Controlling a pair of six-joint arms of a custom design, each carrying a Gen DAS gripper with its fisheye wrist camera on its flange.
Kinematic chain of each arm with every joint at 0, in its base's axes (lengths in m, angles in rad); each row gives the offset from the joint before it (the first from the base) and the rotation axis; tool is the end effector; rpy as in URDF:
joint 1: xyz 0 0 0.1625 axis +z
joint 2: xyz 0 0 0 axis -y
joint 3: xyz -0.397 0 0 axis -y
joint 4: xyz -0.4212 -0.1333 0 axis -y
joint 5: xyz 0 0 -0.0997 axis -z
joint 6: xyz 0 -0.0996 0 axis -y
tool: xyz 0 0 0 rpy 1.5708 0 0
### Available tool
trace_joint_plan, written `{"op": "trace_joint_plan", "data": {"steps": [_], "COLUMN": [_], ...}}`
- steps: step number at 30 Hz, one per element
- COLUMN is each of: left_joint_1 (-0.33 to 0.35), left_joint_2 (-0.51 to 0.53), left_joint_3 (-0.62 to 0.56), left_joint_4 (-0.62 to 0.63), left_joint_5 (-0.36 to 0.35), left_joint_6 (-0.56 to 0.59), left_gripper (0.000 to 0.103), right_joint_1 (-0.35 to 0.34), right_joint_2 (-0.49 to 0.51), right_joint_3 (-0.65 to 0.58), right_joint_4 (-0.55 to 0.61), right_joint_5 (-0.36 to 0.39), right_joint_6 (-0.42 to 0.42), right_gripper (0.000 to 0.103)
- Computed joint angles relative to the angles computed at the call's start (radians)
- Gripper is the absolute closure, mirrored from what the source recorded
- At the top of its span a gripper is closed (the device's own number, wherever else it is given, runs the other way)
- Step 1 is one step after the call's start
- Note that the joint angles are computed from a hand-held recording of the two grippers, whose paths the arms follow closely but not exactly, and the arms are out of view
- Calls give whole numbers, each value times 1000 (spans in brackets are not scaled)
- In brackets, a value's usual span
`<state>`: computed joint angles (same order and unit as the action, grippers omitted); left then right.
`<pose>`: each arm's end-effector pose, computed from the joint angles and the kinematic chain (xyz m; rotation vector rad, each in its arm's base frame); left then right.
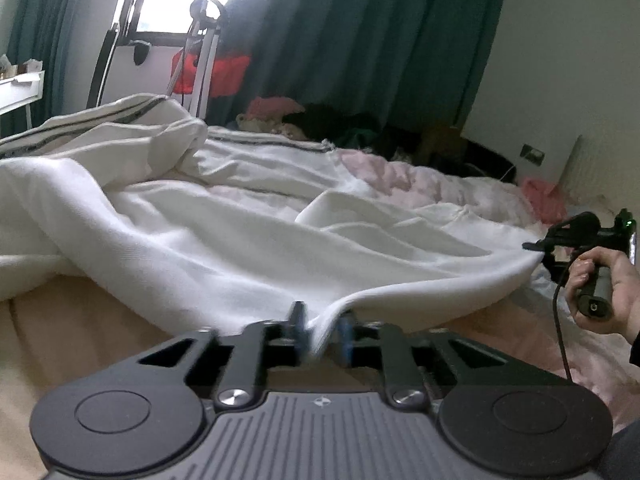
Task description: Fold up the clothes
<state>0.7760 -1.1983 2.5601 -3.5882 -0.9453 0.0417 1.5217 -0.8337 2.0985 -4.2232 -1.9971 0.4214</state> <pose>-0.1228 -0.3890 0.1170 0.7875 2.4692 -1.1210 0.0674 -0.5050 0.1363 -0.9373 -2.1369 1.9691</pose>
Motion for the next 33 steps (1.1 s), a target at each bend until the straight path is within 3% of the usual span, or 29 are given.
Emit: {"op": "trace_joint_plan", "data": {"steps": [1, 3, 4, 6, 9, 13, 16, 19, 22, 23, 25, 26, 29, 33], "left_joint_1": [2, 34, 40, 47, 60, 220, 340, 375, 400, 404, 398, 394, 394, 337], "left_joint_2": [-16, -114, -153, -229, -362, -506, -512, -518, -525, -530, -555, -579, -651, -771], "left_joint_3": [0, 2, 11, 29, 58, 32, 12, 4, -5, -10, -29, -43, -68, -78], "left_joint_4": [17, 140, 163, 206, 286, 416, 338, 309, 279, 279, 347, 420, 561, 716], "left_joint_5": [-20, -146, -177, -225, -163, -178, -206, -81, 6, 30, 85, 109, 116, 182], "left_joint_6": [3, -18, -39, -84, -247, -627, -876, -1049, -1137, -1154, -1152, -1145, -1144, -1113], "left_gripper": [57, 42, 40, 24, 22, 22, 21, 22, 33, 41, 57, 71, 89, 96], "right_joint_1": [7, 16, 19, 24, 19, 4, -4, -4, -4, -4, -8, -12, -20, -8], "right_joint_2": [1, 1, 0, -3, 3, 21, 27, 28, 31, 32, 37, 38, 32, 26], "right_joint_3": [1, 4, 7, 9, -7, -23, -29, -31, -23, -21, -16, -12, -4, 6], "right_joint_4": [-26, -45, -48, -25, 9, 2, 21, 46, 41, 36, 17, 9, 10, -24], "right_joint_5": [-2, -12, -18, -52, -88, -84, -81, -99, -113, -117, -101, -90, -86, -123], "right_joint_6": [-26, -54, -62, -72, -66, -54, -24, -2, 17, 22, 33, 44, 65, 63], "right_gripper": [96, 97, 97, 97, 97, 97, 97, 97, 97, 97, 97, 97, 97, 97]}}
